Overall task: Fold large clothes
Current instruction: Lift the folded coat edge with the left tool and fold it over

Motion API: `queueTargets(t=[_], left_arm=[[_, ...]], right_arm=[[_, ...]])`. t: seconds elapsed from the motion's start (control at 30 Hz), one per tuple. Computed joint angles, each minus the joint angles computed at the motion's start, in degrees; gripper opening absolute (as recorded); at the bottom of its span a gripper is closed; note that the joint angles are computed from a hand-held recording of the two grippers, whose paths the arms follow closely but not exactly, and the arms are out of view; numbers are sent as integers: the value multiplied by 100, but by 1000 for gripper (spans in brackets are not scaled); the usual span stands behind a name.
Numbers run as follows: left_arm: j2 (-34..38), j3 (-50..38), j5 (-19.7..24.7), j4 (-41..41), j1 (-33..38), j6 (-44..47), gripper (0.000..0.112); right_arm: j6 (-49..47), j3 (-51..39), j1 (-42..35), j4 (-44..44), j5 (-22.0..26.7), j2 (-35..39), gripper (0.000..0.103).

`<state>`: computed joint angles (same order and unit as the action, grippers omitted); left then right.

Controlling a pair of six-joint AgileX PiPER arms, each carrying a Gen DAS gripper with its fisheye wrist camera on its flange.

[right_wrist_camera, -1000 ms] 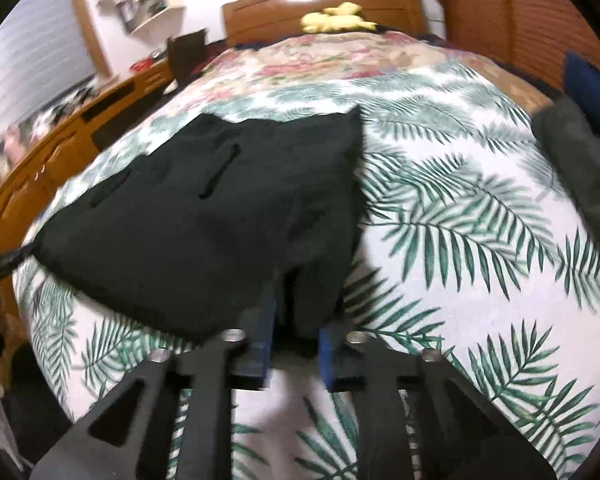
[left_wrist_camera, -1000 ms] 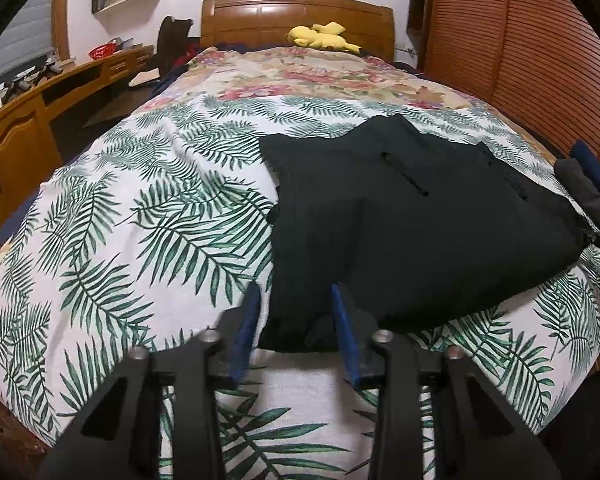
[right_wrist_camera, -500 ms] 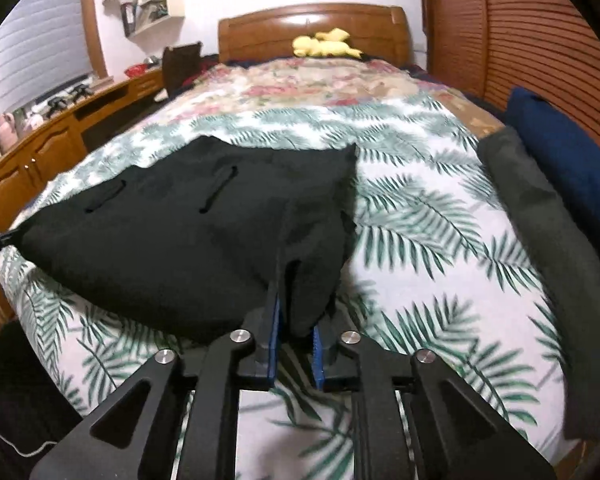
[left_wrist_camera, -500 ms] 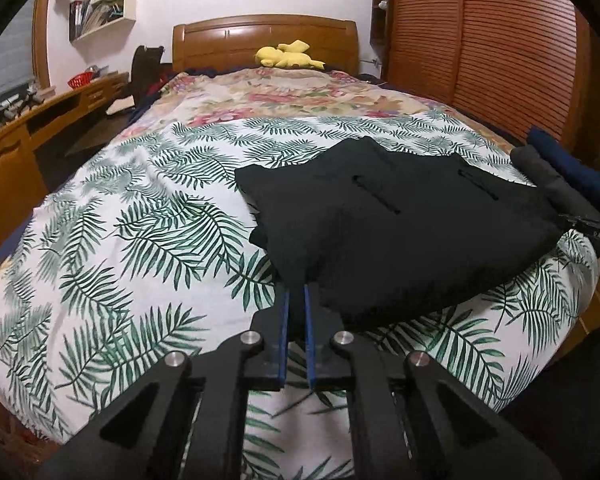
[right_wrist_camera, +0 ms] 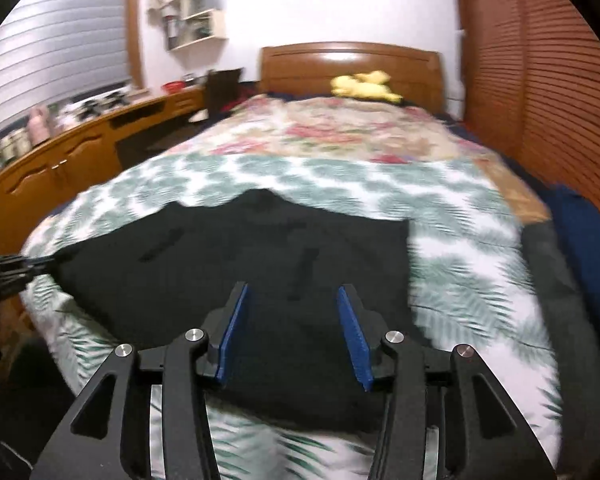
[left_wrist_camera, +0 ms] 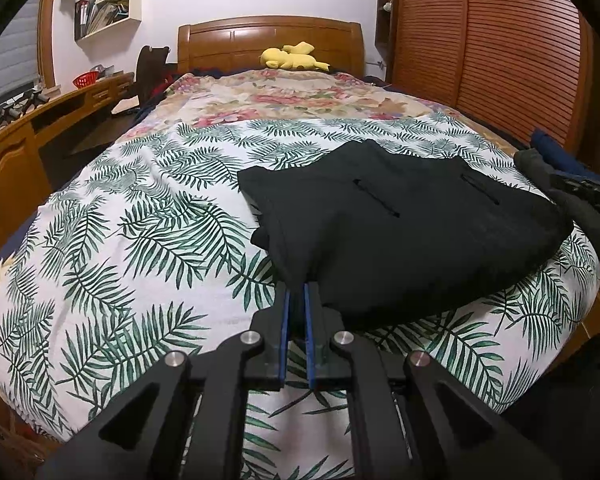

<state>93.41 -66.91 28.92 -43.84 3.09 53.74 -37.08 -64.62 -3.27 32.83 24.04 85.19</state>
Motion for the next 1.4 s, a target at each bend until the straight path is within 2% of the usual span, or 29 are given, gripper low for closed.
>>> queueTargets(t=[0.13,0.3,0.43,0.63,0.87,1.17,1.3,1.4], left_arm=[[20,-13,38,53,8,-30,4],[18,-12,7,126,-27,-92,4],[16,-1,-23,127,-61,-132,4],[21,-4,-86,224,-109,-258,4],[-2,-17,-118,450,-163,-465,4],[-267,-293,1,930,-463,-998,3],[-346,-757,161,1307,-794,-1472,2],[-304,-1205,319,1600,-1106,-1832,1]], right_arm=[[307,-164,637,-258,-232,582,46],[446,-73,820,-531,-367,1048,46],[-180,15,683,135,-306,1252,47],[30,273,864,-204,-741,1177,48],[263,311,948,-480,-884,1174,48],[593,184,951,-836,-794,1229,49],[270,143,742,-424,-553,1159,49],[24,263,515,-213,-561,988,49]])
